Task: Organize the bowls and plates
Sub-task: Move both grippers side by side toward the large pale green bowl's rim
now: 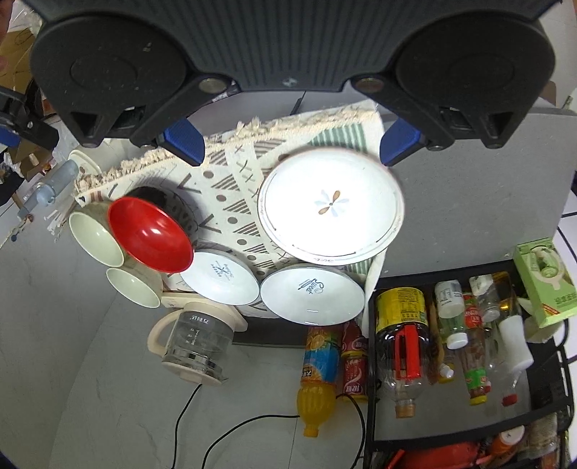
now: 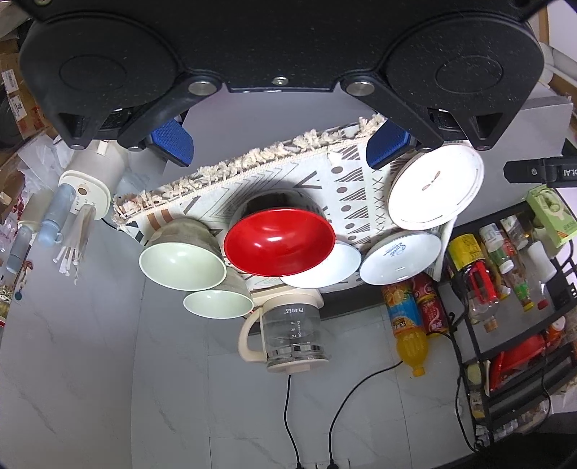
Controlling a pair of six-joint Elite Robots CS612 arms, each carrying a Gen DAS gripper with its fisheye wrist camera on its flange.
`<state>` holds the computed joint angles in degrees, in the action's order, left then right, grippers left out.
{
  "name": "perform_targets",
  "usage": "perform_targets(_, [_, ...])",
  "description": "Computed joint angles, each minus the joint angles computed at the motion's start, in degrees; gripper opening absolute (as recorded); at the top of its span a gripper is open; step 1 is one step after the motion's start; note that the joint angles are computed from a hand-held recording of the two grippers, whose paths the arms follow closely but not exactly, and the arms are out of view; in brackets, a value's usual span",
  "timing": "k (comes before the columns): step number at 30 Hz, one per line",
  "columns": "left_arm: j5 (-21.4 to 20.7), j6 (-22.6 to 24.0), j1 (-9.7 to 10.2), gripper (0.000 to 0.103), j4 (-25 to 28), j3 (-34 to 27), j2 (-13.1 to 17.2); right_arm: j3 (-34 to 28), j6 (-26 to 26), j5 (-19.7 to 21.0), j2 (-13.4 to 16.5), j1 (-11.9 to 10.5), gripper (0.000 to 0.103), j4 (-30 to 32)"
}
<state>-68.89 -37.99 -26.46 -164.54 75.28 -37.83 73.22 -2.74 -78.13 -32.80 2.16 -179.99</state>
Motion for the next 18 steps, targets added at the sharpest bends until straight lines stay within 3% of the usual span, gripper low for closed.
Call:
perform_targets(7, [-1.96,1.89,1.7,0.102,3.49,-6.55,2.91,-5.74,0.7,2.51,2.44,0.13,0.103,3.51])
perform_targets(18, [-7.68,6.43,4.67,0.102,10.0,-17.89,8.32,-16.44,4.66,-1.07,6.95,1.42,0.103,11.16])
